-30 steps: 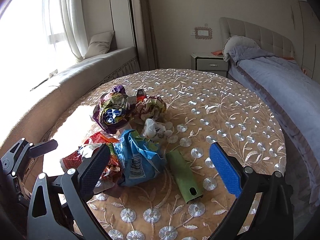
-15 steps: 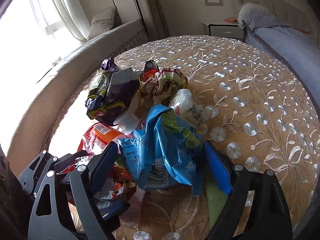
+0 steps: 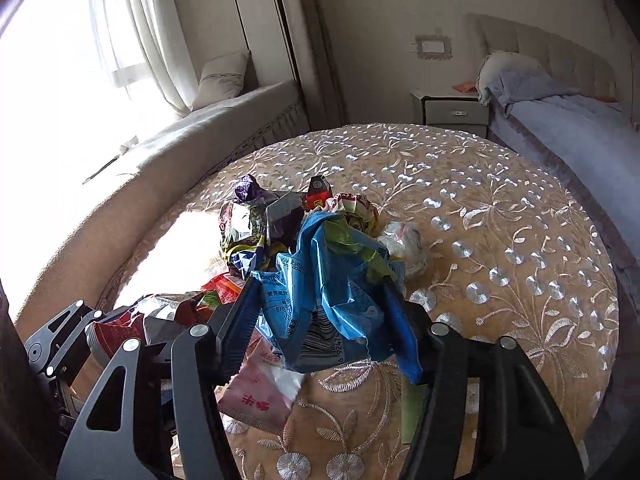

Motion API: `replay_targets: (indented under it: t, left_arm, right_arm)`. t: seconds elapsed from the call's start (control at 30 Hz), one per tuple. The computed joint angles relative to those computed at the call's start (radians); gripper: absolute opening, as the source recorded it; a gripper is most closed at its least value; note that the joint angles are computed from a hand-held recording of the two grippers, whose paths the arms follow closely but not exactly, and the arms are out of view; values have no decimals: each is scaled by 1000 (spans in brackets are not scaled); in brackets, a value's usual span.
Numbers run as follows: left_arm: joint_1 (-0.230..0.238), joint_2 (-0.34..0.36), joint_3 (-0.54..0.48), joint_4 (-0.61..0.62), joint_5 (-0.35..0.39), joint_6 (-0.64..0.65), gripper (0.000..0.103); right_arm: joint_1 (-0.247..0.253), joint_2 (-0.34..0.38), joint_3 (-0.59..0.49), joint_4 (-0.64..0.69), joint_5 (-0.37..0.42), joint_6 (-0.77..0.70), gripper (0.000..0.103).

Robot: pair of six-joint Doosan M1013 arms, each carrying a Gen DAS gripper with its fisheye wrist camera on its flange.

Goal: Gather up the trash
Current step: 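Grasp the red-and-white chip bag with the left tool while the right tool grasps the blue bag, then carry both bags over the white bin and open both tools to drop them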

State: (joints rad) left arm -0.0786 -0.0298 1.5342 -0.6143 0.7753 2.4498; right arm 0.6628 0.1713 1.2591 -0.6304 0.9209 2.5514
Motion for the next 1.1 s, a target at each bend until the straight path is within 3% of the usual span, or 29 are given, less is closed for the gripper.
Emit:
replay_targets:
  t: [0.17,0.5,0.9,1.1]
  left_arm:
    - [-7,-38,2,-57,5,34,69]
    - [-89,-71,12,-124,36,100,69]
    - [-284,-66,24,-106,141,135,69]
    - [-391,-30,35,-27,185,155,69]
  right_arm:
    - [32,-55,29,-121,41,65,61]
    - [115,-168,131,-290,209,186,61]
    - [198,-284,276,-408,493,367,61]
    - [186,-337,379,-343,597,449,61]
